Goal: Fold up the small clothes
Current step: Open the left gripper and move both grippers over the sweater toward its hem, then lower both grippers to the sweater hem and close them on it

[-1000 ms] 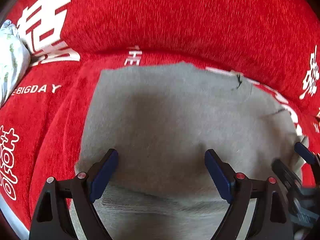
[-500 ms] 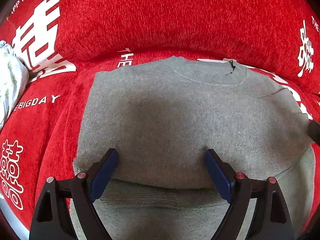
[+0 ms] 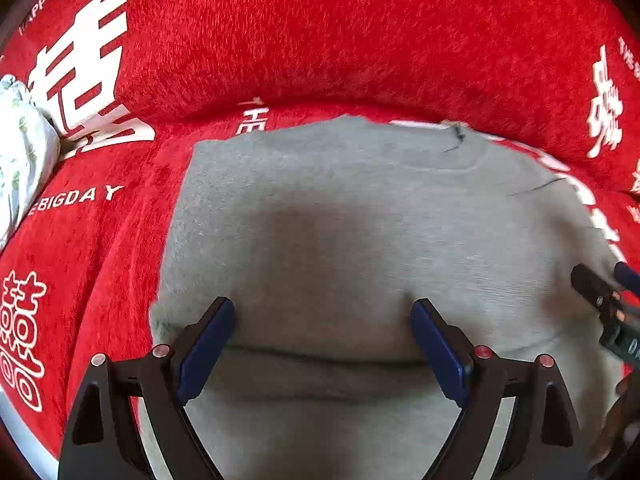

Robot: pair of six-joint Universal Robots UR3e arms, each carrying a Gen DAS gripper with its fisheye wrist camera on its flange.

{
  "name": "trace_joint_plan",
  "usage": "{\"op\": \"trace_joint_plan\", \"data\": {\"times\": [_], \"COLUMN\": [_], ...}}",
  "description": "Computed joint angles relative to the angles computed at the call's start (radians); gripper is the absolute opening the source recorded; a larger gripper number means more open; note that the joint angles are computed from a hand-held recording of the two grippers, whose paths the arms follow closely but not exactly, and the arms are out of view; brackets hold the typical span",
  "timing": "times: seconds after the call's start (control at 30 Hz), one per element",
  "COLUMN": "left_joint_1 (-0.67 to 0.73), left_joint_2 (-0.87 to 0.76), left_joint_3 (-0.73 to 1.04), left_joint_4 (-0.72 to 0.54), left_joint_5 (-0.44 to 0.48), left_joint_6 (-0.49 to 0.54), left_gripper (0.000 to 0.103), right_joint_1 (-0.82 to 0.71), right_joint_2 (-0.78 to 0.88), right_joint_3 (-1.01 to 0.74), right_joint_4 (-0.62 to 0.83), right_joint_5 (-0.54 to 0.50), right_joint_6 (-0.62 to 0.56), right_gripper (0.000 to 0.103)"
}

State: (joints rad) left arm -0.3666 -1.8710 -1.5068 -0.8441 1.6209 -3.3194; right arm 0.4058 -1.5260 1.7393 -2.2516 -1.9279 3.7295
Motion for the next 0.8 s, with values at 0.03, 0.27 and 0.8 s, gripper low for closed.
{"op": "trace_joint_plan", "data": {"times": [0.03, 0.27, 0.8], "left_joint_1": [-0.004, -0.072, -0.254], "left_joint_2": [0.021, 0.104, 0.651], "left_joint_3": [-0.019, -0.145, -0.757], "left_joint_4": [0.006, 0.039, 0.193], "left_joint_5": [-0.019, 0.033, 0.173], "left_joint_6": [0.001, -0.008, -0.012], "left_gripper": [0.091, 0.091, 0.102], "right_joint_1": [0.011, 0.172, 0.678], "right_joint_2": [-0.015, 0.014, -0.161], "right_joint_3": [0.012, 0.048, 0.238], "right_joint_4": [-0.016, 0.01, 0.117], "right_joint_5": [0.013, -0.009, -0.264], "right_joint_6": [0.0, 0.056, 0.379], "right_gripper": [0.102, 0.102, 0.102]}}
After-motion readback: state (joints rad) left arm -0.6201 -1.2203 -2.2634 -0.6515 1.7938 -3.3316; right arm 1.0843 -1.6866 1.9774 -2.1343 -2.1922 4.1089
